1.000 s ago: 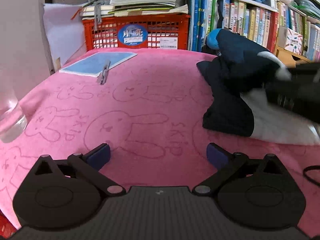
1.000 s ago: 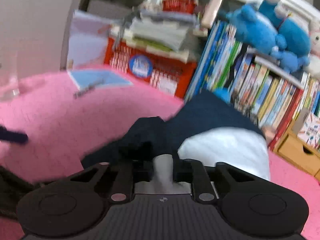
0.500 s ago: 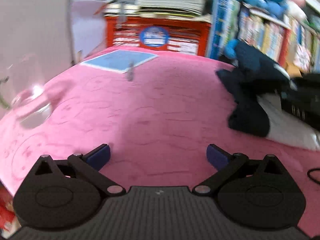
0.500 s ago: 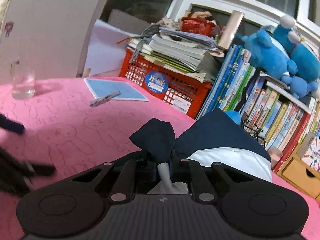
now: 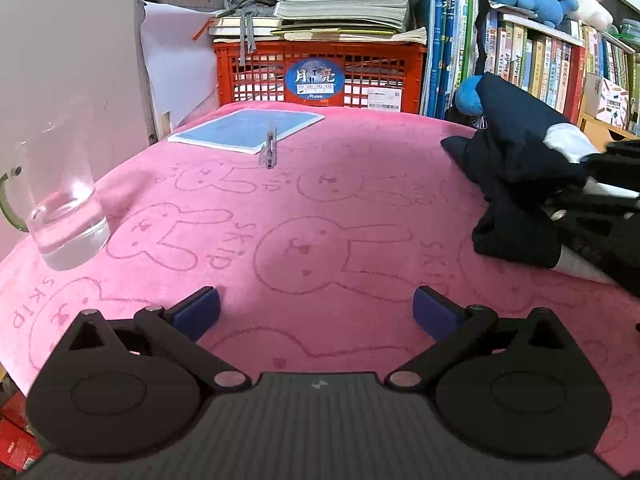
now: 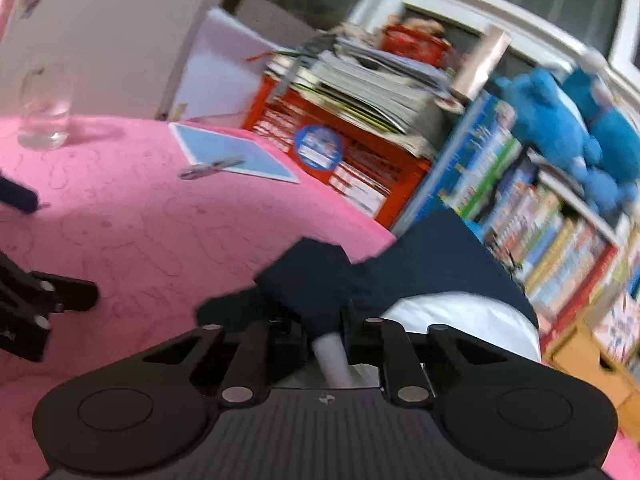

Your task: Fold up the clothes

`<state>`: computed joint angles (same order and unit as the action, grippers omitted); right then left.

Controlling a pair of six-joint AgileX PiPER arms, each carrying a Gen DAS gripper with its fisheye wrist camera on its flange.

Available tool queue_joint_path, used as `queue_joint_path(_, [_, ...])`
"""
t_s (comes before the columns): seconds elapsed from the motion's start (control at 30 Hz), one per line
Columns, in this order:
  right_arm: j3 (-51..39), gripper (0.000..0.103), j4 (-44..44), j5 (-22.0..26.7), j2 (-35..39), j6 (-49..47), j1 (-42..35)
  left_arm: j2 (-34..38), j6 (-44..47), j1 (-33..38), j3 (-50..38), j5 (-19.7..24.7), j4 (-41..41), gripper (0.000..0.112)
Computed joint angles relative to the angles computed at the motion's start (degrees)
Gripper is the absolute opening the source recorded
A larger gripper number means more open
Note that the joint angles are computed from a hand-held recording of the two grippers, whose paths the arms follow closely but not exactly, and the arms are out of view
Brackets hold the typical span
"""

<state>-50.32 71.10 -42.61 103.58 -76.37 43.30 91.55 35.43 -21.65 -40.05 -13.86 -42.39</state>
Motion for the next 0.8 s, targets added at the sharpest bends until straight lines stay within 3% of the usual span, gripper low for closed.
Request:
queue_joint_path(0.1, [-0.3,0.017,-2.3,-1.7,2.2,-1.4,2.4,0.1,-3.3,0.3,0.2,-0.1,3.8,0.103])
queue_joint_path(0.3, [3.5,0.017,-9.8,3.6,-1.7,4.8,0.7,0.1,-3.9,0.4,0.2,-0.2,4.5,0.103])
queue_joint_path(0.43, [4.4,0.017,-13.8,11.8,-5.7,11.3,-3.5,0.0,-0.9,0.4,-0.3,0.5,0.9,0.103])
queue_joint_path(0.57, [2.4,0.017,-12.6,18.1,-5.2,11.3,-5.9,-1.0,6.7,2.1,-2.6,3.8,-9.5,0.103])
queue_joint_path(0.63, [2.2,0.017,-15.3,21.2,-5.1,14.8,-7.1,-2.1,1.5,4.1,-3.7,6.0,-5.4,0.103])
queue_joint_path(0.8, [3.2,0.021,-30.9,28.0,-6.6,29.6,-8.9,-3.0,-22.8,4.4,-8.6,9.4,19.4,0.103])
